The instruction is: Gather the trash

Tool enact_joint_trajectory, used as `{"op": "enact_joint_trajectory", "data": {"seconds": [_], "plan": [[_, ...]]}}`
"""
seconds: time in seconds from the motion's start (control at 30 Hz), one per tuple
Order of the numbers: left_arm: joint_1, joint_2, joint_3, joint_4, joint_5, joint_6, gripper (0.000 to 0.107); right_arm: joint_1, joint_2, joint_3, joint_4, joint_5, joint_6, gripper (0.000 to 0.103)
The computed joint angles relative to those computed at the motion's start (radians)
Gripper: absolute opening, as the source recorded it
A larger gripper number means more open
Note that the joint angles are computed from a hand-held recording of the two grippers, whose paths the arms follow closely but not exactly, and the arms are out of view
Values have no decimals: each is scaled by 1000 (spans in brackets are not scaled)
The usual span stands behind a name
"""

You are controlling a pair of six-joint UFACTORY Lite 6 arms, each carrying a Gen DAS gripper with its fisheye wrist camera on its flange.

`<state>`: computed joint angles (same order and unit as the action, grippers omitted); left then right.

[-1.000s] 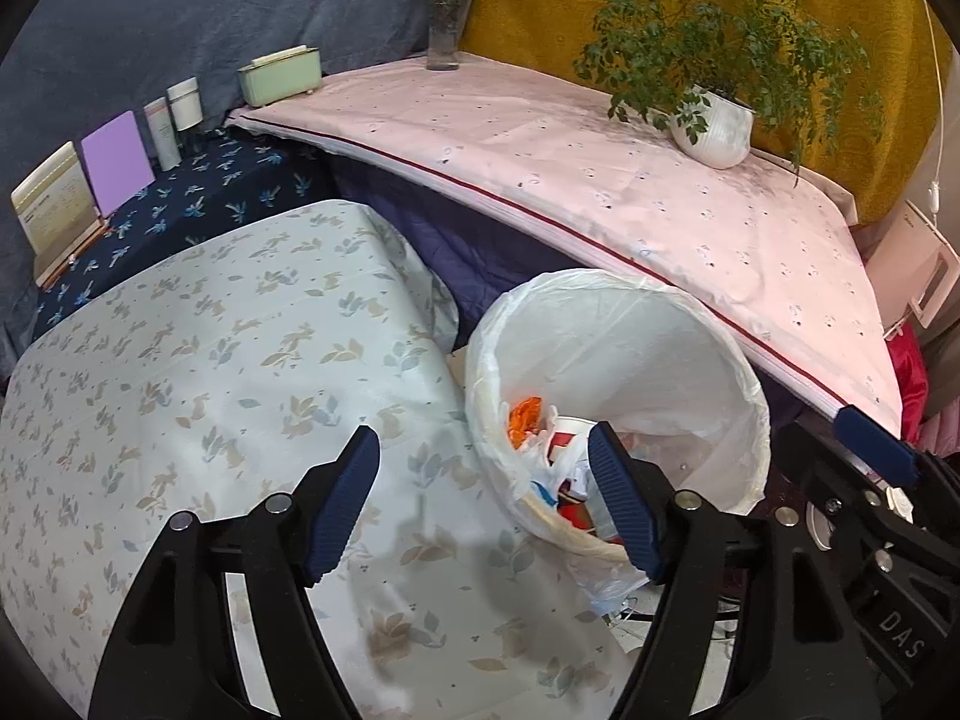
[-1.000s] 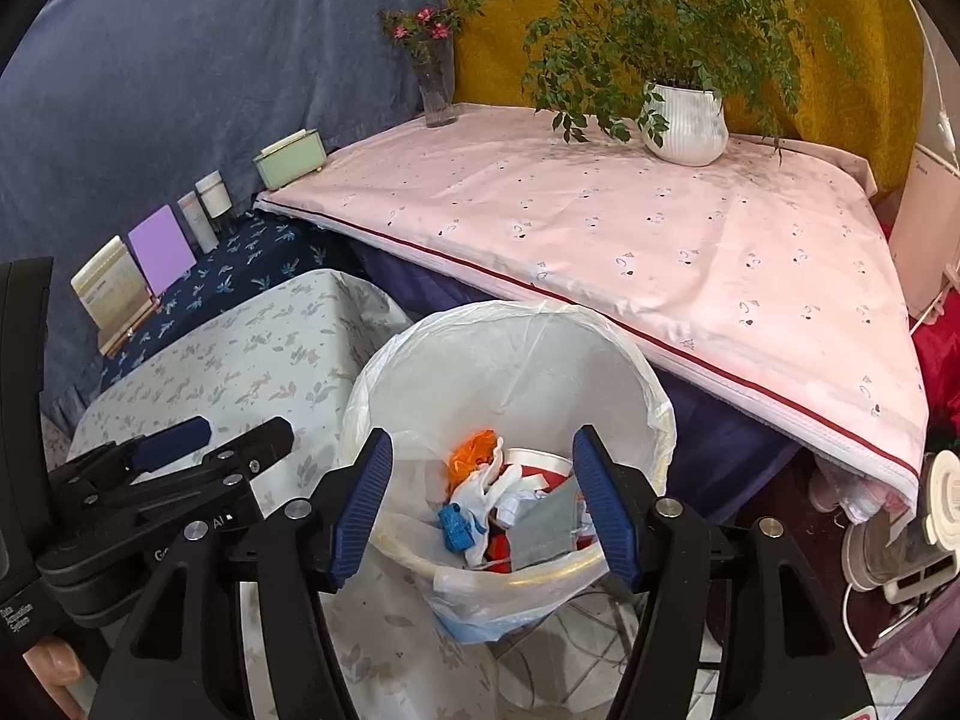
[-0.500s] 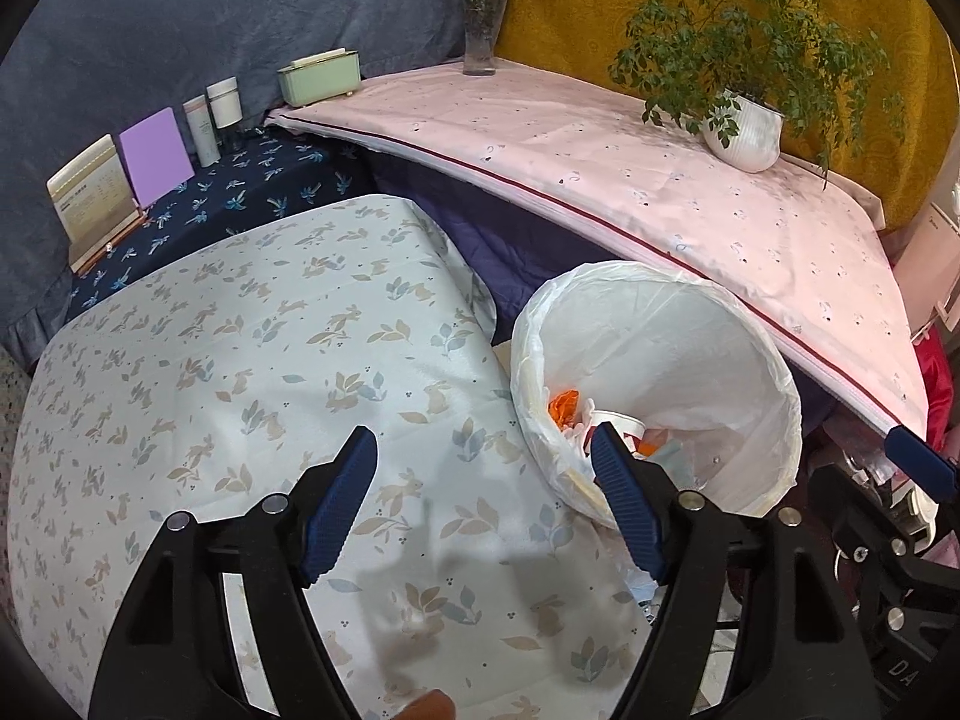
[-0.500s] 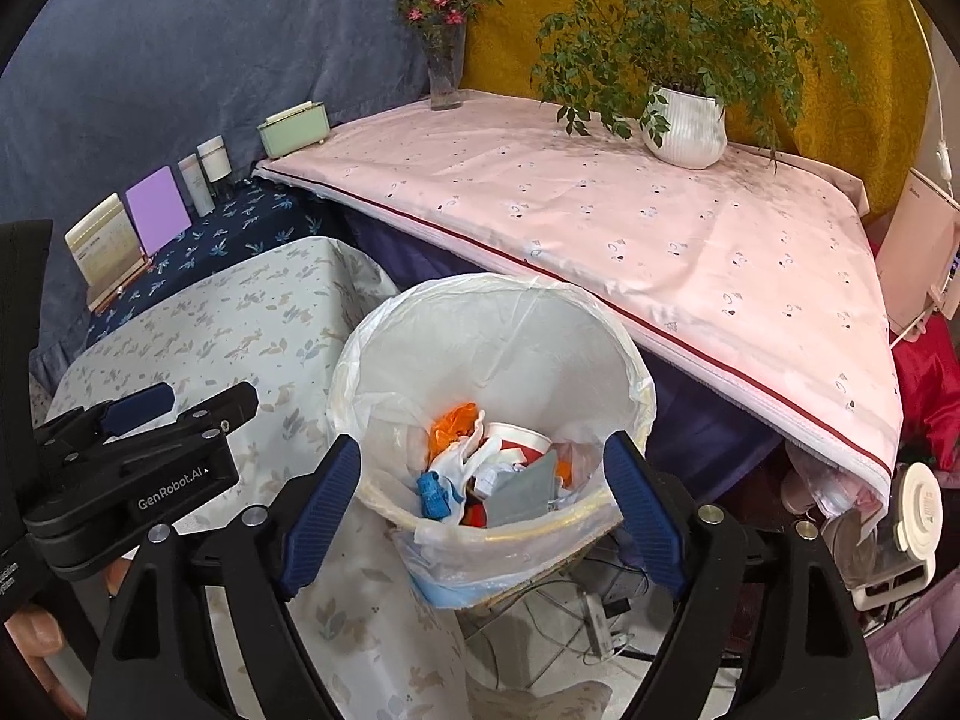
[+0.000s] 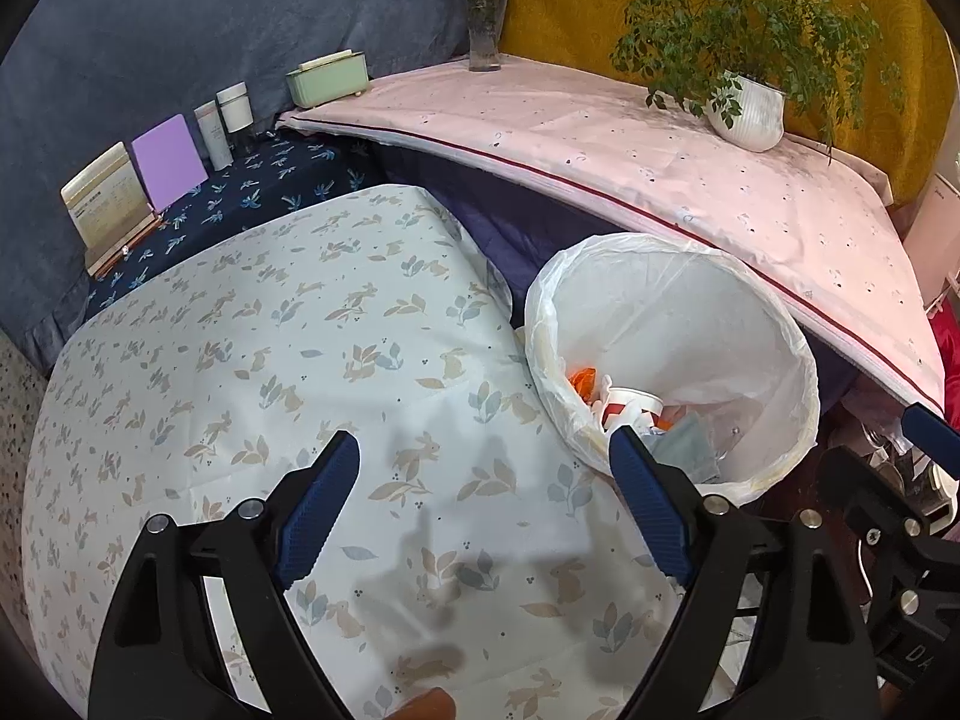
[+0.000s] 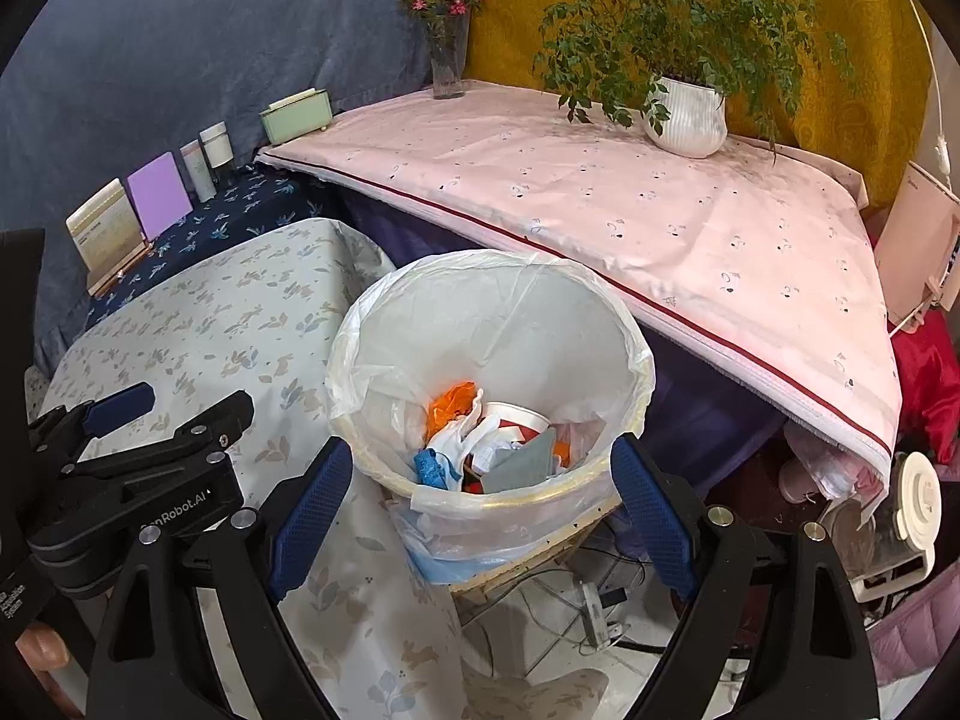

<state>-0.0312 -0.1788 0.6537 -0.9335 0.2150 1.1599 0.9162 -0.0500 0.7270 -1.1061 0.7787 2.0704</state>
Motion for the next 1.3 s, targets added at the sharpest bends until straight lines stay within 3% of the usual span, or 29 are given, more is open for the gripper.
{"op": "enact_joint_trajectory", "data": {"seconds": [1.07,1.3], "plan": [[9,-46,-39,49,16,-29,85,29,12,4,22,28,-12,85],[2,-54,-42,131,6,-108,85,39,14,-3,27,35,-6,85]]}}
